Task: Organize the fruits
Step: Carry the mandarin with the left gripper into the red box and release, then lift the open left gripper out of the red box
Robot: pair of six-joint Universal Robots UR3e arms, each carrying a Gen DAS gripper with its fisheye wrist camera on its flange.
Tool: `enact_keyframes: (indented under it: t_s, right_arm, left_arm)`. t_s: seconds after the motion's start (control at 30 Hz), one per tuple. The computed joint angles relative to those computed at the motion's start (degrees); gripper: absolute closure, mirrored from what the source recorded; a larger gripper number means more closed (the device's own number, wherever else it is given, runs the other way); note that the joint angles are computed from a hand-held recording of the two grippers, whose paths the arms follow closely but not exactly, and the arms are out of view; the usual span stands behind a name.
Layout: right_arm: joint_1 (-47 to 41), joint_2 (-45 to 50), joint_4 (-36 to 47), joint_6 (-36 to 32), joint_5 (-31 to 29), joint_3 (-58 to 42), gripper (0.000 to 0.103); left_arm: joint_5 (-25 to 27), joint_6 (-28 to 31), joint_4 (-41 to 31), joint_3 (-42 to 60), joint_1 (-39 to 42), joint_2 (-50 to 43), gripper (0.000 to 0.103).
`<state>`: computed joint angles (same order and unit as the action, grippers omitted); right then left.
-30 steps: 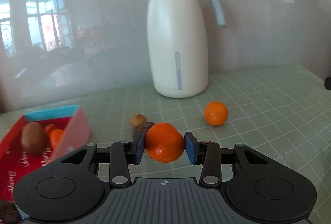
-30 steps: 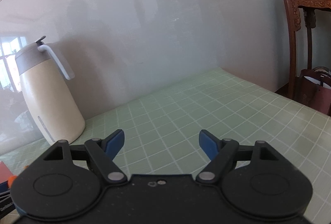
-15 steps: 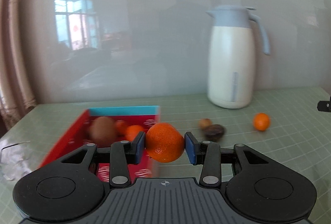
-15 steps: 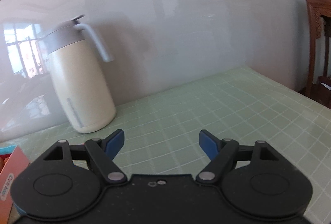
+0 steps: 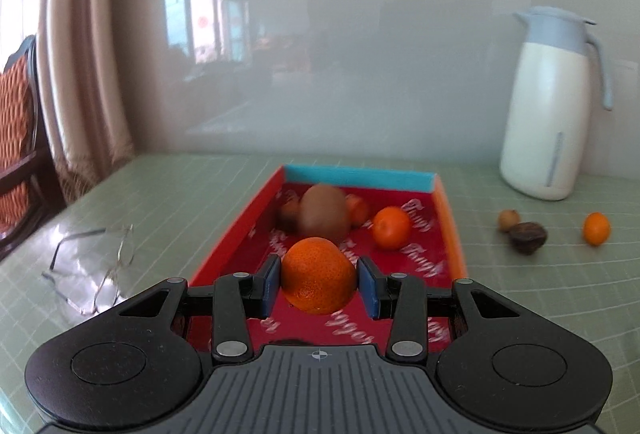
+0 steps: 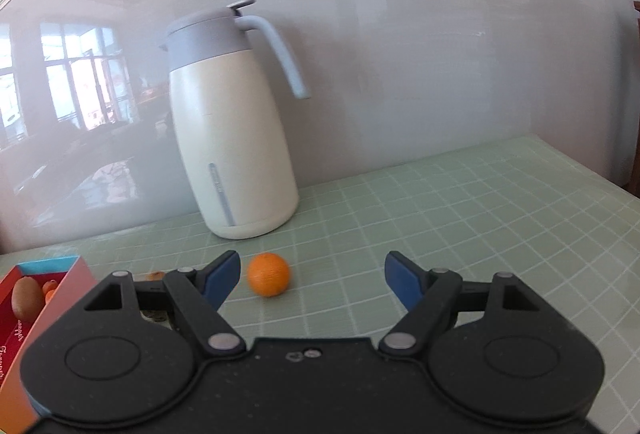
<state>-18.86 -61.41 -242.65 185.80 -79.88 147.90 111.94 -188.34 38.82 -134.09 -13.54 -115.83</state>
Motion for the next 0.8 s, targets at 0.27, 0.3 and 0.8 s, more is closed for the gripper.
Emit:
enact_keyframes:
  t_s: [0.27, 0.3, 0.8]
  right_arm:
    - [2.21, 0.75, 0.05, 0.41, -1.28, -0.89, 0.024]
    - [2.09, 0.84, -0.26, 0.29, -1.22, -0.69, 0.024]
    - [2.62, 1.40, 0.37, -0.91, -1.10, -1.38, 0.023]
  left_arm:
    - [-0.05, -0.36, 0.87, -0.86, 1.81, -0.57, 0.061]
    - [0.30, -0.38, 0.89, -0.68, 1.57, -0.65, 0.058]
    - [6.77, -0.55, 5.45, 0.30, -3.51, -2.34, 0.002]
